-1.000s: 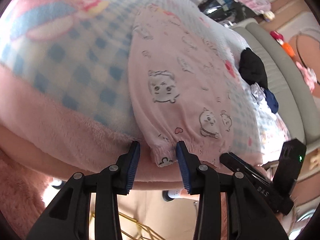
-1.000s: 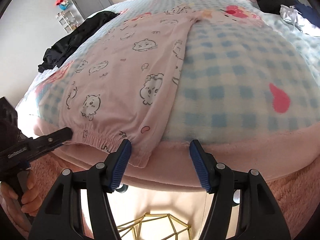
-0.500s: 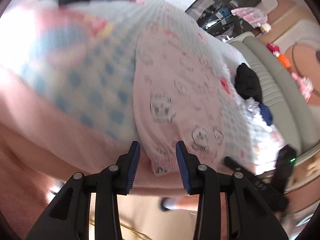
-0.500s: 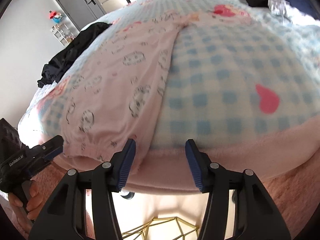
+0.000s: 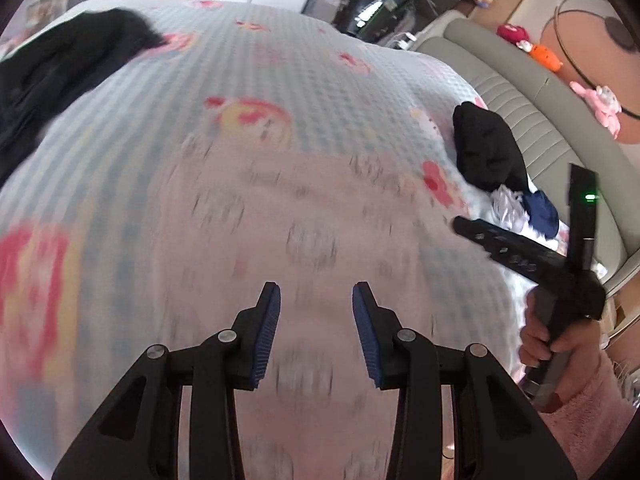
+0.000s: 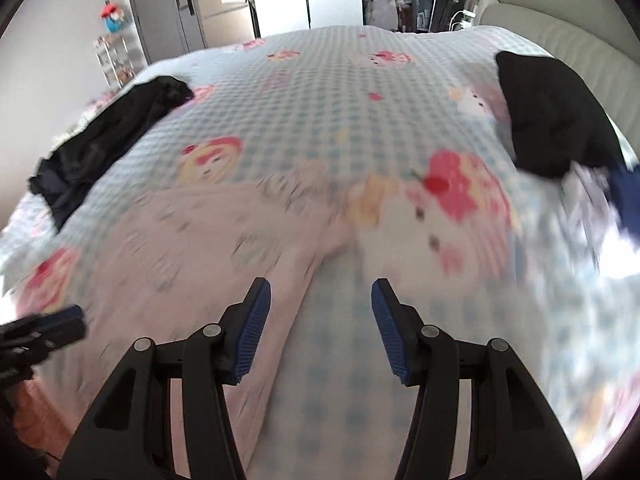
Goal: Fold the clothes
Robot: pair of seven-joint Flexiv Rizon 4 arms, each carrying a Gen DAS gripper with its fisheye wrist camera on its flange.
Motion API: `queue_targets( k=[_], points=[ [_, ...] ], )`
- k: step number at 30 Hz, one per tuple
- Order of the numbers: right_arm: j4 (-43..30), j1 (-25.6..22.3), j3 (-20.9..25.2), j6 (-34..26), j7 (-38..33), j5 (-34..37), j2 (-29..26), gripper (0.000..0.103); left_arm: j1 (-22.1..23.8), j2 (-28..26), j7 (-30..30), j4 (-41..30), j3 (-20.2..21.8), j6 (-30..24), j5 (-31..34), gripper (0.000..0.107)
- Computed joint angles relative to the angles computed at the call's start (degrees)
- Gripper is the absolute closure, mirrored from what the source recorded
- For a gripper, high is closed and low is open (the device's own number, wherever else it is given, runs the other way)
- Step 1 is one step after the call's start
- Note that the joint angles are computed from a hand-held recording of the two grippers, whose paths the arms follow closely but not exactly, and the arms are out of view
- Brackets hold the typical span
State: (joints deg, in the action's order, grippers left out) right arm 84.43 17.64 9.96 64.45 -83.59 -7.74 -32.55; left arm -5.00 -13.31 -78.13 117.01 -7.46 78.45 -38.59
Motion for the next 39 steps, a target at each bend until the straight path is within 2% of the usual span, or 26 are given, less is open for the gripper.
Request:
queue_targets(
  k=[2,6,8,11,14,15,17,19,22,23,24,26,27,29,30,33,36,39],
  points=[
    [-5.6,-0.2,0.3,-3.0,-0.4,0.4,-3.7,0.049,0.9,-4.5,-1.2,-8.1,1.2,-6.4,3.9,0.067],
    [-17.3,-0.4,0.8,-9.9,-1.2,2.1,-10.8,0.049,1.4,-15.5,-1.8,-25.6,0.9,-16.3,9.9,0.067],
    [-19.6,-0.5,0.8,-11.1,-1.7,3.2,-12.6,0.049,0.4,-20.9,-2.8,-34.3,2.0,-21.1,14.4,0.067],
    [-20.4,-1.4,1.4,-11.8,-3.4,5.0,-13.6,0.049,-0.5,-27.2,-2.8,-44.1,2.0,-26.5,17.7,0.067],
    [-21.1,-3.1,3.2,-13.0,-6.3,8.0,-13.8,0.049,-1.6,-32.1,-5.2,-51.7,3.1,-31.1,20.4,0.068],
    [-21.4,-3.3,3.4,-13.5,-7.3,8.6,-13.9,0.049,-1.9,-33.2,-6.0,-53.3,3.3,-31.1,20.8,0.068],
    [-22.3,-3.1,3.3,-14.8,-9.2,9.0,-14.5,0.049,-2.3,-34.8,-8.4,-55.1,4.0,-29.9,21.8,0.068],
    [-22.5,-1.7,1.0,-15.2,-8.4,7.6,-15.3,0.049,-2.8,-36.3,-11.6,-56.8,5.1,-29.0,23.0,0.066],
    [-22.0,0.5,-3.9,-14.6,-2.1,4.3,-15.9,0.050,-3.9,-36.5,-17.7,-57.1,8.2,-27.1,25.1,0.066],
    [-21.6,0.7,-4.9,-14.2,0.4,3.6,-15.9,0.050,-3.4,-36.1,-19.7,-56.4,7.7,-25.6,26.5,0.070],
    [-21.1,0.2,-4.6,-13.4,1.7,3.8,-15.6,0.050,-1.9,-35.2,-19.1,-54.1,5.3,-22.7,25.1,0.070],
    [-20.1,-1.7,-2.1,-11.1,1.4,5.6,-14.8,0.050,1.9,-33.0,-12.6,-48.1,-1.4,-16.9,18.1,0.069],
    [-19.1,-2.4,-0.7,-9.0,0.0,6.3,-14.1,0.050,2.3,-32.4,-11.2,-47.3,-2.2,-16.4,18.6,0.069],
    [-17.8,-3.5,1.8,-6.2,-3.3,7.7,-13.1,0.048,1.5,-31.4,-9.1,-46.7,-1.1,-16.5,19.2,0.069],
    [-17.9,-3.5,2.7,-6.3,-4.9,7.8,-13.1,0.047,0.8,-31.4,-9.3,-47.4,0.2,-18.0,19.9,0.069],
    [-19.4,-1.9,2.3,-8.4,-7.4,6.3,-14.1,0.047,0.8,-31.9,-8.6,-48.4,0.6,-21.0,19.4,0.069],
    [-21.5,1.4,-3.0,-11.6,-2.5,2.4,-16.2,0.048,0.6,-32.2,-8.2,-48.7,1.4,-21.9,19.6,0.069],
    [-22.1,0.7,-4.1,-10.8,2.9,2.7,-16.6,0.050,-0.5,-31.9,-11.7,-48.6,4.0,-21.4,21.1,0.069]
  ],
)
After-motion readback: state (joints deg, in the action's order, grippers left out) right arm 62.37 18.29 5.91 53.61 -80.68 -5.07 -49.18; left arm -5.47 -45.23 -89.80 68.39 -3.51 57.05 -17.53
